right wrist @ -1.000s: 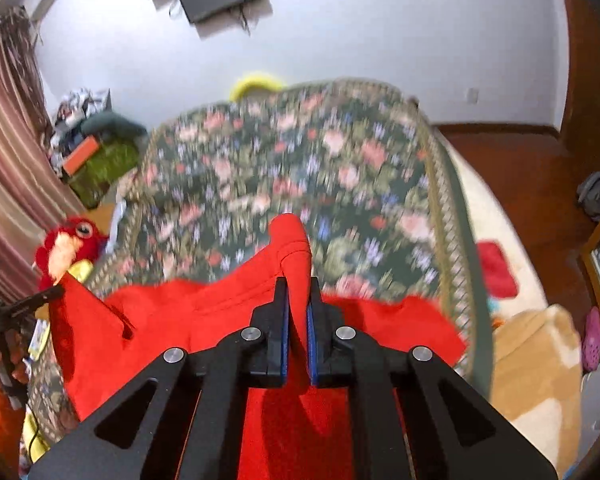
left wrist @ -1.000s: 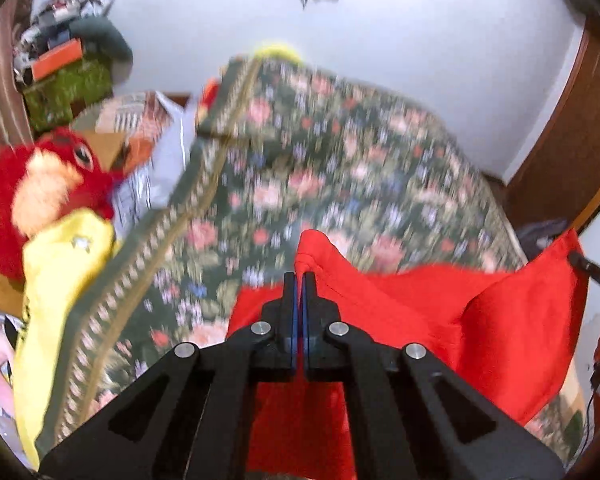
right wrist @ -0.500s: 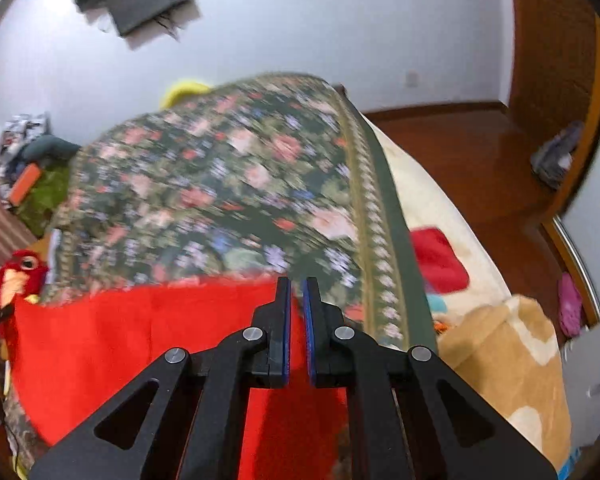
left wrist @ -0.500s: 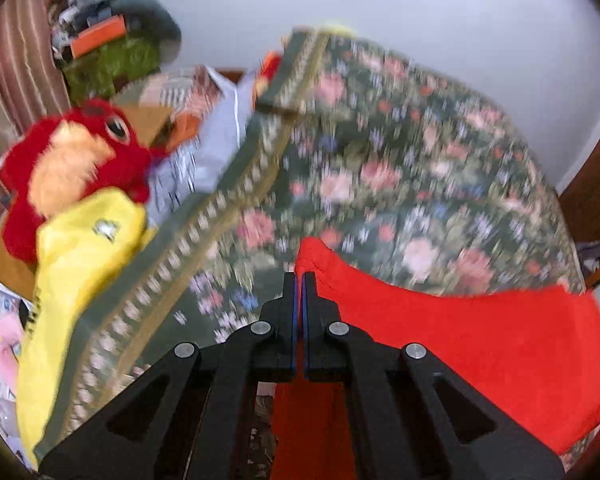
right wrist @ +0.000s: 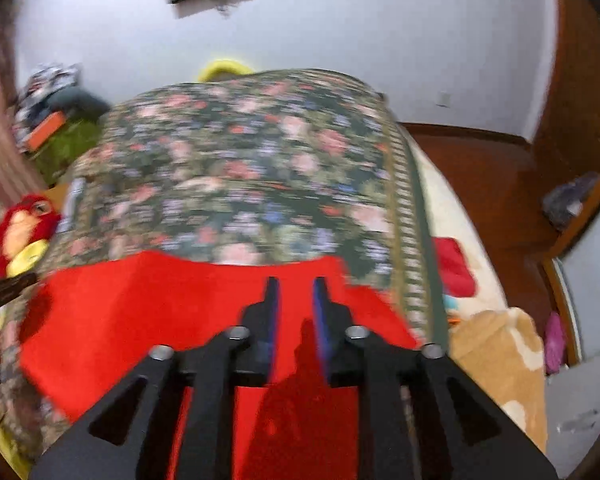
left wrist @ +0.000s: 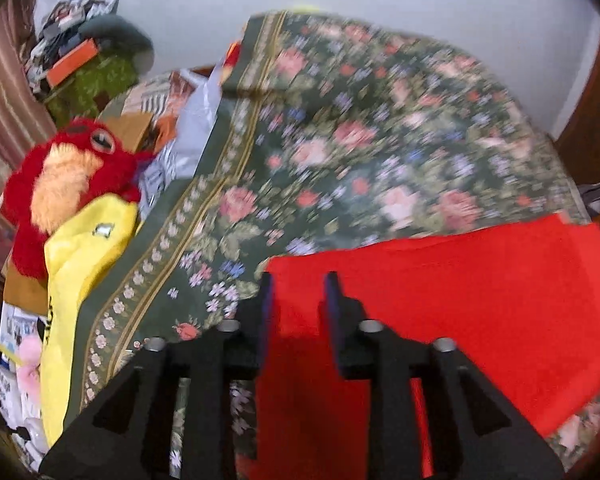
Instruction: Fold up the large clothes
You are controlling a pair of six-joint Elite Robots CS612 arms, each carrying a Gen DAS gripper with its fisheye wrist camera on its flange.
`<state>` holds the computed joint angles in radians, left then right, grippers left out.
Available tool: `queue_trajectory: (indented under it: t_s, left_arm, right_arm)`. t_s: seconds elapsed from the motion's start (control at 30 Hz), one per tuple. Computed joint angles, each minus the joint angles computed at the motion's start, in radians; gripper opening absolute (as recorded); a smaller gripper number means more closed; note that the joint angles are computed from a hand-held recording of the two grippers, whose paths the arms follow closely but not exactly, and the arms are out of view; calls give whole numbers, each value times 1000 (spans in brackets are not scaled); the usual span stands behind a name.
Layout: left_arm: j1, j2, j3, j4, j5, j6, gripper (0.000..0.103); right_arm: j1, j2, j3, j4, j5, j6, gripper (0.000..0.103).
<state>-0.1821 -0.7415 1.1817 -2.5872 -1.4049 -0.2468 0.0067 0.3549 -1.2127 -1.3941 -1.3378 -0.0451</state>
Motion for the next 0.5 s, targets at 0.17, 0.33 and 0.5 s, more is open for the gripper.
queue_trajectory:
  t_s: [0.17,0.33,0.5]
  left_arm:
    - [-25,-48,57,-91,-72,55,51]
    - [-52,-56,76,-65,-151,83,76]
    - [-76,-46,99,-35,-137,88,83]
  right_arm:
    - [30,-9,-13,53,110,-66,56]
    - [80,-19,1,166,110,-176,86]
    - [110,-1,-11,228,11,-279,86]
